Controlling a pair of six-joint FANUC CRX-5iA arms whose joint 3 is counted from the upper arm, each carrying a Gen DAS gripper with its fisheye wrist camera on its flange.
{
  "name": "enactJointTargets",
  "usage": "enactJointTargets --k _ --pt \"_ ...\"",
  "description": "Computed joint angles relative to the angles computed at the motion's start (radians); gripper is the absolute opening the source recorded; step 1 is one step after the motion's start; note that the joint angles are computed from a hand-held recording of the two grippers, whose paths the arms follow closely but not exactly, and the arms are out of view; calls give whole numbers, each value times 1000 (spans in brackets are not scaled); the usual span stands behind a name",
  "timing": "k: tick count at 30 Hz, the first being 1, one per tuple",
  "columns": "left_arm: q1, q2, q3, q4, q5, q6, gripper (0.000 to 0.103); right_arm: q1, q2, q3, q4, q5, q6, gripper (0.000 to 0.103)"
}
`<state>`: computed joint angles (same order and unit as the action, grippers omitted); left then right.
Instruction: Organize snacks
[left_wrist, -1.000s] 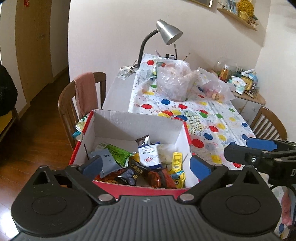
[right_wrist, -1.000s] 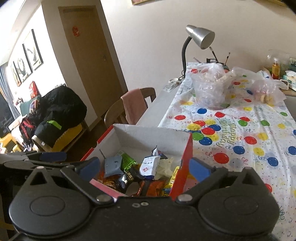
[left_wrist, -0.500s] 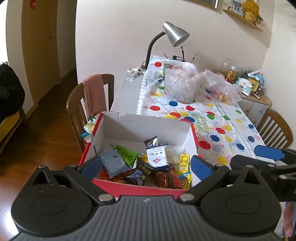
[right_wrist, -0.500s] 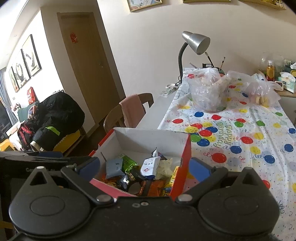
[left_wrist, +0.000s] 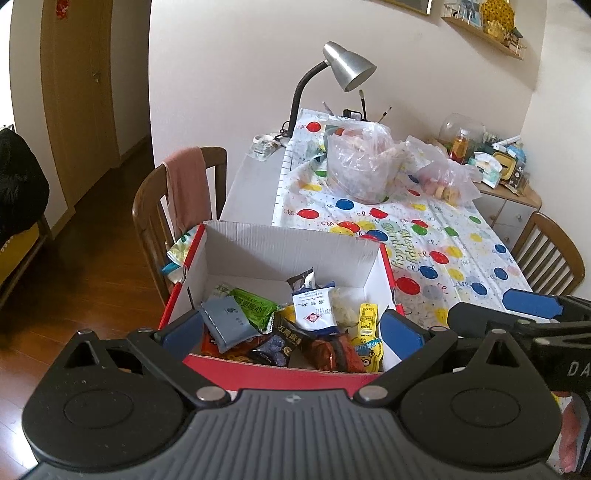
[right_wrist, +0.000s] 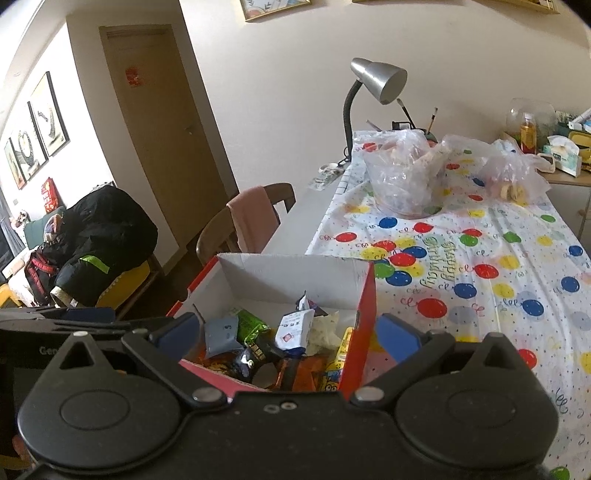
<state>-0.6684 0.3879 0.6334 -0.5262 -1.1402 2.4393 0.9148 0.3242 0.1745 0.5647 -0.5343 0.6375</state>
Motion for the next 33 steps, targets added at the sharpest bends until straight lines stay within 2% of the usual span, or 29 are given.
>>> enactJointTargets --k 7,15,33 --pt "2 -7 -6 -6 4 -7 103 7 2 -19 79 -5 -69 103" --pt "5 -8 -5 3 5 -15 103 12 -2 -33 113 3 -88 103" --pt "7 -13 -13 7 14 -16 103 12 -2 -39 119 -2 -107 103"
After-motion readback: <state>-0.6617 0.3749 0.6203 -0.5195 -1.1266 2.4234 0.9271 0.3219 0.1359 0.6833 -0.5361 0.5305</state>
